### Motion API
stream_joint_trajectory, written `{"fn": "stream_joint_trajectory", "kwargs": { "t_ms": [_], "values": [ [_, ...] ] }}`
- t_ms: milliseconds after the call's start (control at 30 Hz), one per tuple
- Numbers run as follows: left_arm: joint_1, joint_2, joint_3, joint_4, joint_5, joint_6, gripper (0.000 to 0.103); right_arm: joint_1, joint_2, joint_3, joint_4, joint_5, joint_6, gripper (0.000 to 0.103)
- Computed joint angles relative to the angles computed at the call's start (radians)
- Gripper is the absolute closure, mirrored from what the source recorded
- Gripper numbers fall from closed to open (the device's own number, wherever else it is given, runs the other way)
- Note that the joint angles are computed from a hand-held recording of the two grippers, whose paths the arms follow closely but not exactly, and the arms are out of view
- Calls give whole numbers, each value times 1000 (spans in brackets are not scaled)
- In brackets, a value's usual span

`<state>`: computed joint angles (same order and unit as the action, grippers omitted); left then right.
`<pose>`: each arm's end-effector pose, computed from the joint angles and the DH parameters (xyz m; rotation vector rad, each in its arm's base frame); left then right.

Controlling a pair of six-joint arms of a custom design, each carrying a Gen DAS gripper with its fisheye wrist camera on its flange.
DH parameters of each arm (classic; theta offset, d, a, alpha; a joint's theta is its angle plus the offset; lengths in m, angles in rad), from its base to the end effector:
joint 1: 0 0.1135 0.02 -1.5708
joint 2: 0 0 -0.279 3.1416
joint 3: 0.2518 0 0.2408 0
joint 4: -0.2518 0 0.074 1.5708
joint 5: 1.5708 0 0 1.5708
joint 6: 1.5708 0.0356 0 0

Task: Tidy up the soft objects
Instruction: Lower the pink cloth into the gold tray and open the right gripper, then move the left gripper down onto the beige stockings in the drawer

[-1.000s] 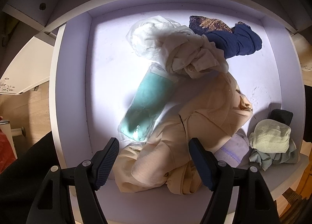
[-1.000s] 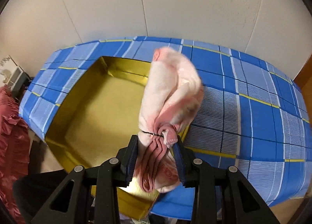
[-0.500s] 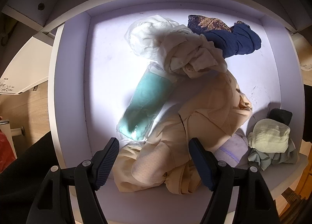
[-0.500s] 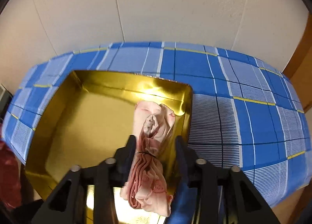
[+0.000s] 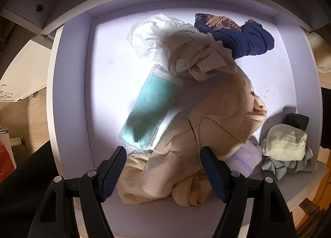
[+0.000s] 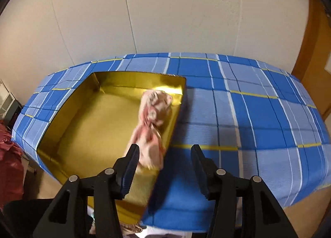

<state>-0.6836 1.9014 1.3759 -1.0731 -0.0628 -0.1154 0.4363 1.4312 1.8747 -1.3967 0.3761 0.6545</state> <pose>0.2645 -0.2126 0.2028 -0.8811 -3.0124 -0.1078 0.2123 0.0845 0.4567 0.4107 2.3965 0.0068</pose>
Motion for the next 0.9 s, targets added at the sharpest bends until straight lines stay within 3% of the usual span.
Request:
{"fn": "stream_joint_trajectory", "kwargs": {
  "t_ms": [200,367,600,767,900],
  "values": [
    [7,-13,-26,18,0,17,27,127,-131,-160,-26,66,128,47],
    [-4,-18,-40,25,2,23,27,297,-239,-335,-42,97,330,39],
    [8,-26,-60,39,30,21,27,394,-303,-721,163,-103,533,39],
    [49,-37,-76,41,86,10,28,320,-243,-878,299,-298,514,38],
    [78,-58,-86,49,139,10,28,302,-203,-959,355,-390,518,35]
  ]
}}
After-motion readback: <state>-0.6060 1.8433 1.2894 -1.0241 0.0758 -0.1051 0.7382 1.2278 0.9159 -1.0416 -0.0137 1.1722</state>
